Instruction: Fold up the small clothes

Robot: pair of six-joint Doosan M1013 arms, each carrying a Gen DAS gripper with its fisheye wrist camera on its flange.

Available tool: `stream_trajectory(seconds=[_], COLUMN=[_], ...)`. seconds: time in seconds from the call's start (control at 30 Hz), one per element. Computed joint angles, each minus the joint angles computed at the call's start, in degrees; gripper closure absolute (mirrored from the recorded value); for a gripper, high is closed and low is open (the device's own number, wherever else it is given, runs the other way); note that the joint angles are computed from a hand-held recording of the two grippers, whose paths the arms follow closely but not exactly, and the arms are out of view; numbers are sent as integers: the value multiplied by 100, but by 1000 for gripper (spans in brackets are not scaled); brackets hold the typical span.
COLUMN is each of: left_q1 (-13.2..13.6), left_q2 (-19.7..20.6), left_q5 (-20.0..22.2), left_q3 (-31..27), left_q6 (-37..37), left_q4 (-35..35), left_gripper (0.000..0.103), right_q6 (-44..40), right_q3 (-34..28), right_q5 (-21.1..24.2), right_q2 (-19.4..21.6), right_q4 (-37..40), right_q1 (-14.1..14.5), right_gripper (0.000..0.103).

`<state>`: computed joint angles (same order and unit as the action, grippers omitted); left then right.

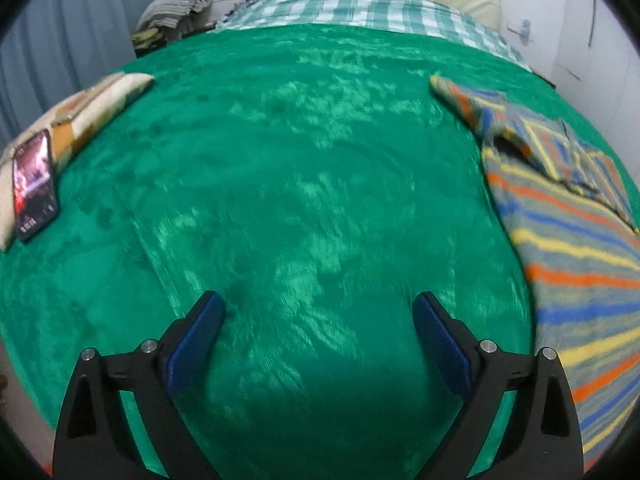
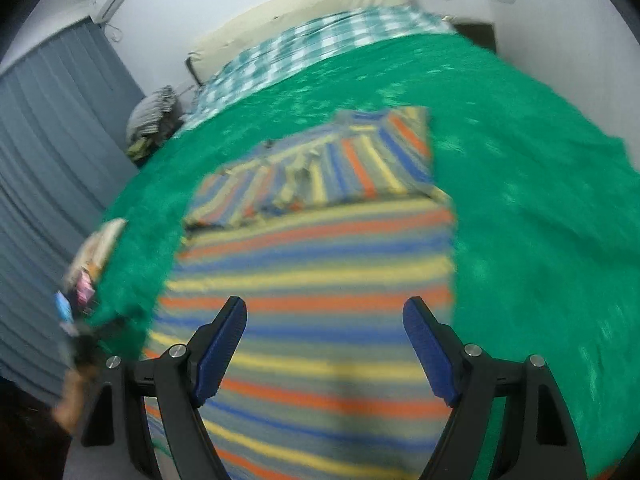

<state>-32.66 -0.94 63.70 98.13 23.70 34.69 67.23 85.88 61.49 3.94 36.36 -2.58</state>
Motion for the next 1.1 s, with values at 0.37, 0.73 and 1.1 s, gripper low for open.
stream_trajectory(seconds=[0.37, 0.73, 1.1], left_q1=[32, 1, 7], left_q2=[-48, -10, 15], left_q5=[-251, -214, -229], left_q3=[135, 139, 141], left_q6=[-166, -226, -266], left_q4=[136, 256, 291], left_gripper=[0, 0, 0], right_q6=[1794, 1756, 1762], right_q3=[-2252, -2811, -2452], right_q5=[1128, 1586, 845], right_q2=[1913, 2544, 2131], right_q4=[330, 248, -1745], right_q1=[267, 758, 1077], right_gripper=[30, 77, 42])
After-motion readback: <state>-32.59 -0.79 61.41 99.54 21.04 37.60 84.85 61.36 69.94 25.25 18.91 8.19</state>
